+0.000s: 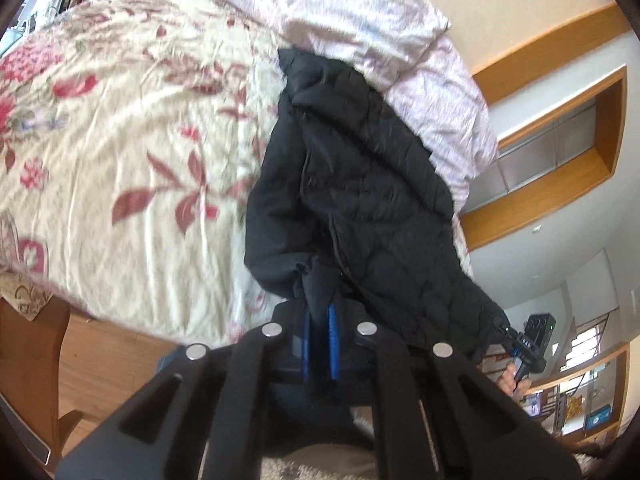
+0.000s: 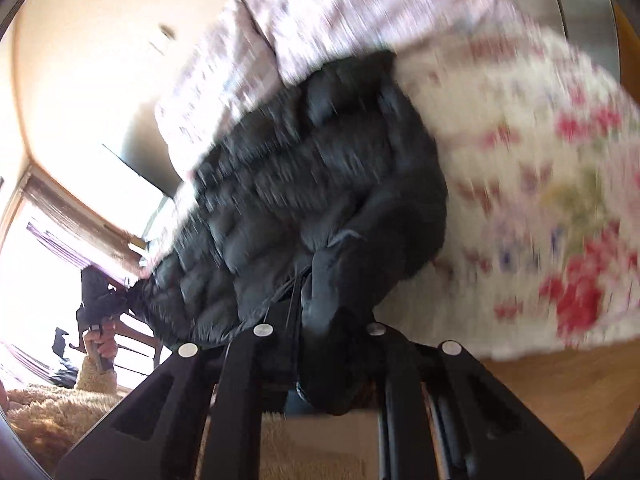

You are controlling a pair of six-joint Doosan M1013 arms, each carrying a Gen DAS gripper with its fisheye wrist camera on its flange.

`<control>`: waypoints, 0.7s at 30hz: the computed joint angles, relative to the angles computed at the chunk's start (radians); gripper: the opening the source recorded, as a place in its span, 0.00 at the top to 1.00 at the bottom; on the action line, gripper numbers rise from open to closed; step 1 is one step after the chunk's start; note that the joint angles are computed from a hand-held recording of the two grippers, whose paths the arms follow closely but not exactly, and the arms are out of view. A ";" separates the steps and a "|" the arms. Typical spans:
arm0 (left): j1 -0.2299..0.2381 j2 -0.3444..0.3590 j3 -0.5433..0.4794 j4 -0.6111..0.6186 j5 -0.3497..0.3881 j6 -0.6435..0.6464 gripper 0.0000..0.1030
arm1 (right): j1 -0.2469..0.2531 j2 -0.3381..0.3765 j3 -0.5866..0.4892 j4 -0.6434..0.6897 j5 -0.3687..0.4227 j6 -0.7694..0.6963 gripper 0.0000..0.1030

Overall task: Fold large clothes
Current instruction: 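Release the jacket and move both grippers to its hem, then grasp the jacket hem with both grippers and lift it toward the collar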

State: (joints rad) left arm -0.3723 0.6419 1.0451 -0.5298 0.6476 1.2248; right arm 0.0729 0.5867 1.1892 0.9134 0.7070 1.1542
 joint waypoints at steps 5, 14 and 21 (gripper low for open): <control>0.004 0.014 -0.049 0.000 -0.085 0.004 0.93 | 0.022 -0.003 -0.026 0.030 -0.156 -0.058 0.87; 0.018 0.091 -0.213 0.071 -0.142 -0.078 0.93 | 0.056 0.039 -0.131 -0.190 -0.366 0.171 0.87; 0.021 0.220 -0.486 0.238 -0.082 -0.188 0.93 | 0.092 0.127 -0.316 -0.773 -0.388 0.692 0.87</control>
